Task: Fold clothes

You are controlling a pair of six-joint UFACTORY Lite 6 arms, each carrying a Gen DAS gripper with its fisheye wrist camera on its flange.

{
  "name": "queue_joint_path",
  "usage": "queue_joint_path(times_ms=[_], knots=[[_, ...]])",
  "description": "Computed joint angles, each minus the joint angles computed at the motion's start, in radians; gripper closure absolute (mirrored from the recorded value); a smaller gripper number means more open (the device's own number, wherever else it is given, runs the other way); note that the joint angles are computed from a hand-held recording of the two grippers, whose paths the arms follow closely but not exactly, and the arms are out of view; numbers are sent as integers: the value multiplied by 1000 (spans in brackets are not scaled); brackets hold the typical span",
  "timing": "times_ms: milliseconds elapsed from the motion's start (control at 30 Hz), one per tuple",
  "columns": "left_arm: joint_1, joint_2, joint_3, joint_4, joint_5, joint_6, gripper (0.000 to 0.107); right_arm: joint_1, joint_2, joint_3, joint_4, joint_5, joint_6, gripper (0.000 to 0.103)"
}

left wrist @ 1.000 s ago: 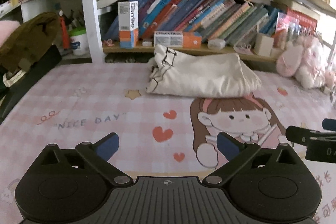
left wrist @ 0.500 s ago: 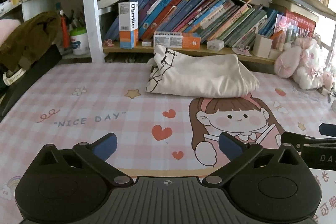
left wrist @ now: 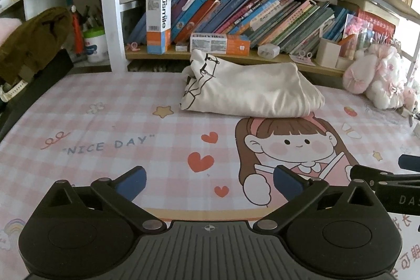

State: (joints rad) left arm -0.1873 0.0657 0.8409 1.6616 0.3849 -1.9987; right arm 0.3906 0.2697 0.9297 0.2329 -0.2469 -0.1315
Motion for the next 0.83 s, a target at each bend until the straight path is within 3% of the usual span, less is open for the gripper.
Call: queue_joint_path(times_ms=[500, 833], knots=[[14, 49, 41, -16, -3, 56, 4, 13, 36, 36, 59, 9, -54, 0], [17, 41, 26, 83, 2, -21, 4, 19, 58, 51, 110, 12, -89, 0]])
